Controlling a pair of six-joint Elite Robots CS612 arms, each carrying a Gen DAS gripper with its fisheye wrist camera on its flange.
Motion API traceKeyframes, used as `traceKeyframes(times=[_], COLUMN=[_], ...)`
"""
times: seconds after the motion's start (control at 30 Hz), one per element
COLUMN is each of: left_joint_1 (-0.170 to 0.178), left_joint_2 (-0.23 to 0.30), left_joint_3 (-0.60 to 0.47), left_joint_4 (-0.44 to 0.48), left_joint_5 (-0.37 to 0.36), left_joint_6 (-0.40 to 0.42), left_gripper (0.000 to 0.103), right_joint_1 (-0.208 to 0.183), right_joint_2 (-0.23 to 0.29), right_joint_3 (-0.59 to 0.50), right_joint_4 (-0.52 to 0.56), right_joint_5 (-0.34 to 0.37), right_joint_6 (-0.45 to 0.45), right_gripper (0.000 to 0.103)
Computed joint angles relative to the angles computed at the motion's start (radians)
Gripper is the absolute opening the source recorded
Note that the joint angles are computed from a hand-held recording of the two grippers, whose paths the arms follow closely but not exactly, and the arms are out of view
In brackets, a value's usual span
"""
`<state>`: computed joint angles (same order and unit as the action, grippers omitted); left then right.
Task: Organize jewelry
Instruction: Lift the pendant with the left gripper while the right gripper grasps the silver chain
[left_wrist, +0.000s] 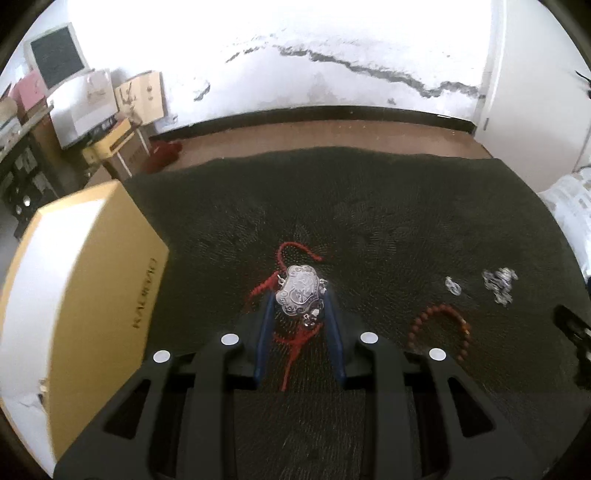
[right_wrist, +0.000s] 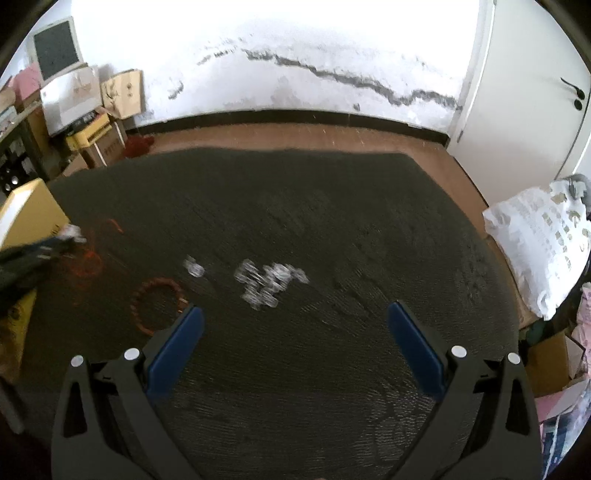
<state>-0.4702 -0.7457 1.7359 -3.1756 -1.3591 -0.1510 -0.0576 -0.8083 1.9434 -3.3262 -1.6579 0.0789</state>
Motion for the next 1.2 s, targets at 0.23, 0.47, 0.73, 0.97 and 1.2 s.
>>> traceKeyframes(times=[0.23, 0.47, 0.73, 0.97, 1.2], left_joint_1=[0.006, 0.026, 0.034, 0.040, 0.034], left_joint_2=[-0.040, -0.035, -0.036, -0.035, -0.032], left_joint_3=[0.051, 0.035, 0.035, 0.030, 0.031], left_joint_4=[-0.047, -0.023, -0.031, -0.026, -0.028], left_joint_5=[-0.062, -0.126, -0.136, -0.140, -0.126], left_joint_6=[0.025, 0.000, -0.015, -0.021, -0.015], left_gripper=[0.027, 0.027, 0.027, 0.027, 0.027], right_joint_1=[-0.023, -0.035, -0.042, -0.034, -0.027], right_joint_2=[0.042, 0.108, 0.128, 0.126, 0.114], right_joint_3=[-0.042, -0.097, -0.119, -0.136, -0.154], right_joint_4=[0.113, 0.078, 0.034, 0.067, 0.114], right_joint_5=[0.057, 0.119, 0.143, 0.156, 0.185], right_joint_6=[0.025, -0.097, -0.125, -0.139, -0.154], right_gripper=[0.096, 0.098, 0.098, 0.078, 0.007])
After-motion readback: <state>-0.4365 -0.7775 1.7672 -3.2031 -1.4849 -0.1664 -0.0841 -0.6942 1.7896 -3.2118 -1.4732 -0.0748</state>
